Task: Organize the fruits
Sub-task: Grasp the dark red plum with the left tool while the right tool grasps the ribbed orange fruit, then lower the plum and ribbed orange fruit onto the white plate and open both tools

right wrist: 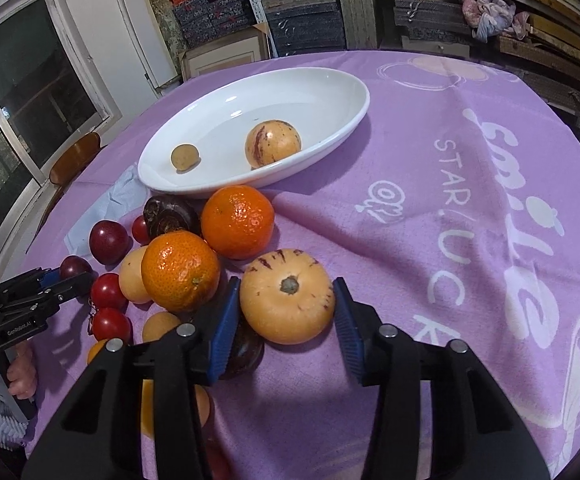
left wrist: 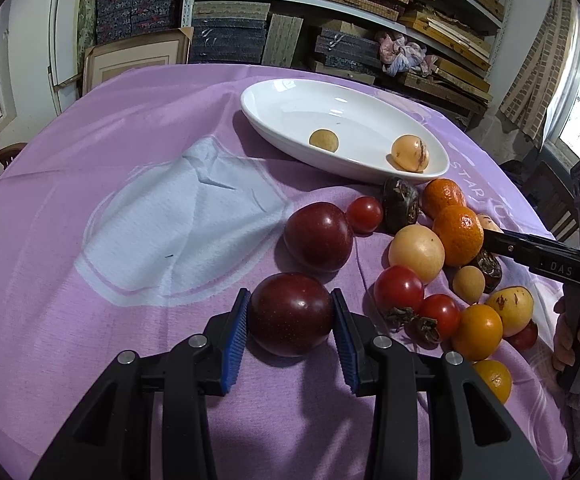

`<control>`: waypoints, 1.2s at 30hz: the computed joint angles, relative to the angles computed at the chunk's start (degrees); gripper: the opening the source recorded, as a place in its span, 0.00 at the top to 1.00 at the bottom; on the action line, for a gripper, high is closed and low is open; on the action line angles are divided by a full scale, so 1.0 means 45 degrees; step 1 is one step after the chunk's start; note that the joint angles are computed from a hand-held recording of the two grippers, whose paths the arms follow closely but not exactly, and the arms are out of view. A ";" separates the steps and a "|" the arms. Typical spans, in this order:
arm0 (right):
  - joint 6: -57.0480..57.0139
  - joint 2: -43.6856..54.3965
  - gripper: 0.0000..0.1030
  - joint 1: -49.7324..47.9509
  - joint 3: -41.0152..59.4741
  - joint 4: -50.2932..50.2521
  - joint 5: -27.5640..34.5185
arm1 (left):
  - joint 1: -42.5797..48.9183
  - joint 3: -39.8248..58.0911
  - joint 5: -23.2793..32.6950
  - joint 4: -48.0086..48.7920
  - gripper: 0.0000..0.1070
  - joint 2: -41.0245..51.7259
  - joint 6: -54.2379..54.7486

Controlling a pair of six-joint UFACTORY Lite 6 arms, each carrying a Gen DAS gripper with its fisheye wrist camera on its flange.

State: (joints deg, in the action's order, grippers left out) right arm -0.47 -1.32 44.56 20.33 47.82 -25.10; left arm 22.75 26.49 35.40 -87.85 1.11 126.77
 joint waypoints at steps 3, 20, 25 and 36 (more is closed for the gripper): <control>-0.2445 -0.0478 0.56 0.0901 -0.0057 0.2960 -0.0604 | 0.0073 -0.0097 0.0136 -0.0257 0.62 -0.0160 0.0260; -1.3911 0.3304 0.56 -0.3050 0.7780 0.9859 0.1132 | -0.5645 0.8309 -0.3571 0.2687 0.62 0.4072 -0.8106; -1.5969 0.6322 0.56 -0.3951 1.0652 1.1467 0.1791 | -0.6029 1.0576 -0.3723 0.4933 0.62 0.6566 -1.1015; -1.0346 0.2417 0.40 -0.3735 0.6766 0.6789 0.1450 | -0.5072 0.9665 -0.2438 0.4400 0.54 0.5265 -1.0424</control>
